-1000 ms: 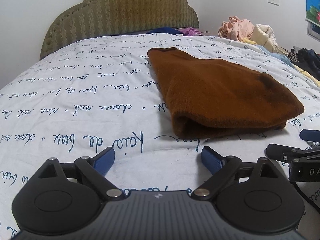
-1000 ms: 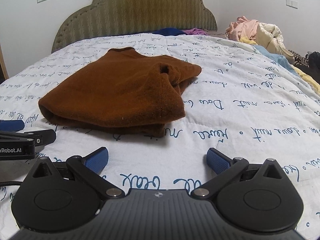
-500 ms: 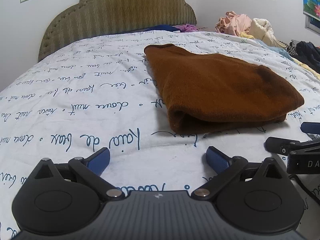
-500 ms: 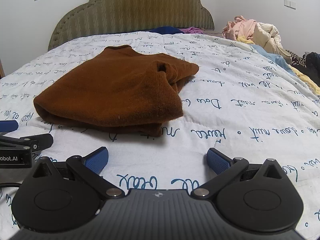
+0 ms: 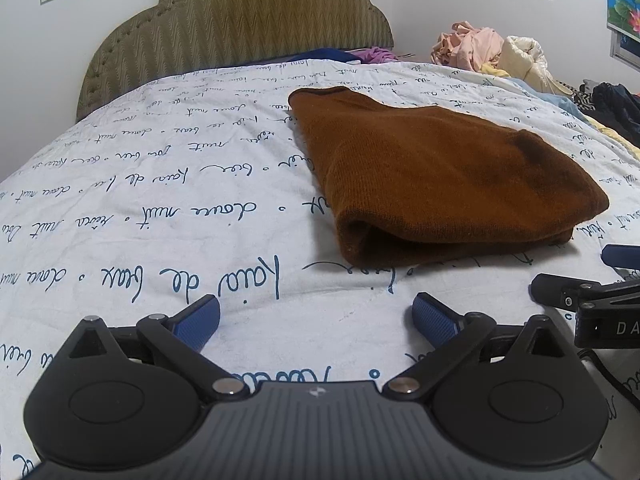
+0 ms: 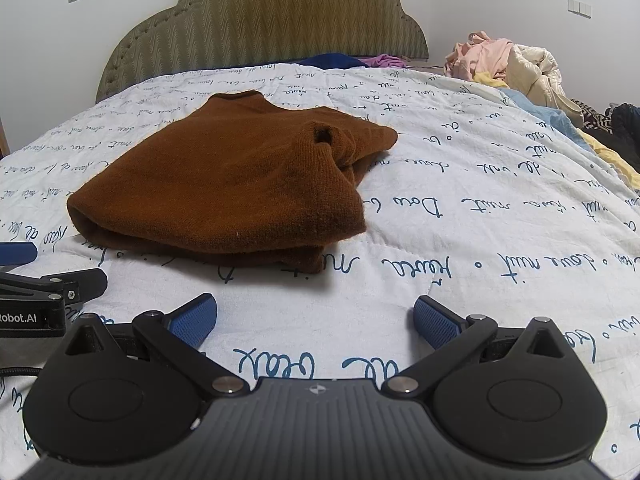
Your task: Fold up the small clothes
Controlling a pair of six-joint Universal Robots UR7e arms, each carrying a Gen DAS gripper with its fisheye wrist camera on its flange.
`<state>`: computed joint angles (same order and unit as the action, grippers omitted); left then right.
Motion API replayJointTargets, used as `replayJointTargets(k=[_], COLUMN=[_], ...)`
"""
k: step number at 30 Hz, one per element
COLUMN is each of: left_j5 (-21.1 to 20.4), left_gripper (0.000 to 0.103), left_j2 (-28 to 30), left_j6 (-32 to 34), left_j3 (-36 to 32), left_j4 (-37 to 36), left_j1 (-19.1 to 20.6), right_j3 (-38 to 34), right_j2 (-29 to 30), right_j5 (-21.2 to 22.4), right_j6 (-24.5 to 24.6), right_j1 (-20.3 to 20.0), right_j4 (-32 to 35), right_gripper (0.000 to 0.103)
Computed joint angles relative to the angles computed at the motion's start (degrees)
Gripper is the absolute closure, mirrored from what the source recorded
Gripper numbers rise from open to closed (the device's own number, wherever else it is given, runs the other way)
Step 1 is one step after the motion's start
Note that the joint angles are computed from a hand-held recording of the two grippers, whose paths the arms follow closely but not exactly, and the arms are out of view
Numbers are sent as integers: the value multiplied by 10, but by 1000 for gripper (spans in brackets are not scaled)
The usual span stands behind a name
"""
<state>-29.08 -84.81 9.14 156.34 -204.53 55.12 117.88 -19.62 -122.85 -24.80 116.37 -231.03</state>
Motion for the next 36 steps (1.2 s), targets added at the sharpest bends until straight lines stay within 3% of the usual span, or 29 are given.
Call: replayJointTargets(k=[15, 36], left_j5=[14, 17], left_gripper=[0, 0], left_j2=[6, 13], left_j6=[-2, -6], left_j3=[6, 3], left_j4=[-10, -17], left_j1=[-8, -5], right_j3=[-13, -12], right_j2=[10, 10], right_j5=[-27, -25], right_j6=[-4, -3], right_j1=[8, 7], right_j4=[-8, -11], right_gripper=[0, 0])
